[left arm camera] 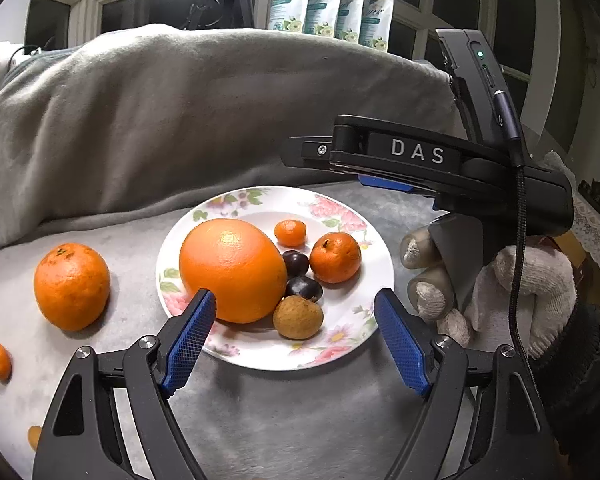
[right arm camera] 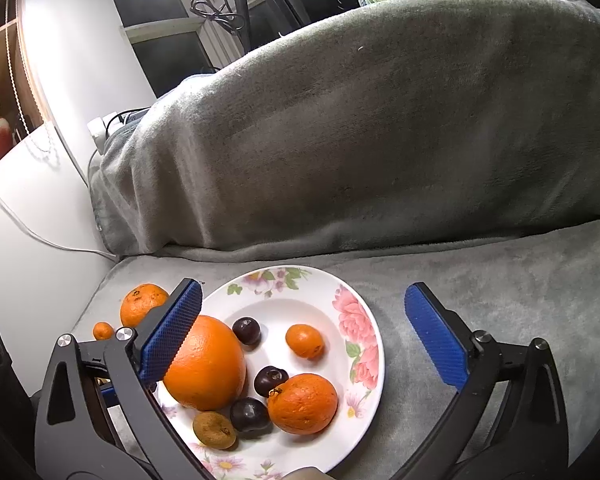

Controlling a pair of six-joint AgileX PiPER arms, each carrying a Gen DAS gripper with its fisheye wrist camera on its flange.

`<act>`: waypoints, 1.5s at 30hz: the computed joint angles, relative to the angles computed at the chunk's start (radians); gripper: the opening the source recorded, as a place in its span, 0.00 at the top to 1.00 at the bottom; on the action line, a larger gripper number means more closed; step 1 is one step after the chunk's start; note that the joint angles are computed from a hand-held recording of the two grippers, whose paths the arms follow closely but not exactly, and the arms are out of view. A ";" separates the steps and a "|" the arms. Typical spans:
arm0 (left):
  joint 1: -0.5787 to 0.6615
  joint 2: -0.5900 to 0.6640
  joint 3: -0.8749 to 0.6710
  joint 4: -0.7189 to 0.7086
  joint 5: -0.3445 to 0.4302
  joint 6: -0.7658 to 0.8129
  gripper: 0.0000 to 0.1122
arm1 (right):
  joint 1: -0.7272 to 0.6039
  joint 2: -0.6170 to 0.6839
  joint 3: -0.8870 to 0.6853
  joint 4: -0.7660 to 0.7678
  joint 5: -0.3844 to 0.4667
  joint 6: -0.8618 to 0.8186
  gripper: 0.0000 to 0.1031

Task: Organize fruits
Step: 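Open both tools to drop the kiwi and kumquat onto the plate, then move both tools back toward the remaining tangerine and kiwi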

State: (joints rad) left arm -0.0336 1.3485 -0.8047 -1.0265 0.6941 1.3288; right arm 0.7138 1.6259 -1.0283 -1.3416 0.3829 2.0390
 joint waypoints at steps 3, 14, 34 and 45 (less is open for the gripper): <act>-0.005 0.002 -0.001 0.004 -0.009 -0.003 0.27 | 0.000 -0.005 0.014 -0.028 0.003 0.037 0.00; 0.029 -0.029 -0.005 0.008 0.023 -0.007 0.27 | 0.021 0.005 -0.014 0.036 0.036 -0.045 0.00; 0.266 -0.086 -0.031 -0.074 0.240 0.088 0.27 | 0.142 -0.006 -0.093 0.102 0.242 -0.087 0.00; 0.488 -0.034 -0.103 -0.119 0.399 0.138 0.27 | 0.281 0.040 -0.222 0.178 0.436 -0.200 0.00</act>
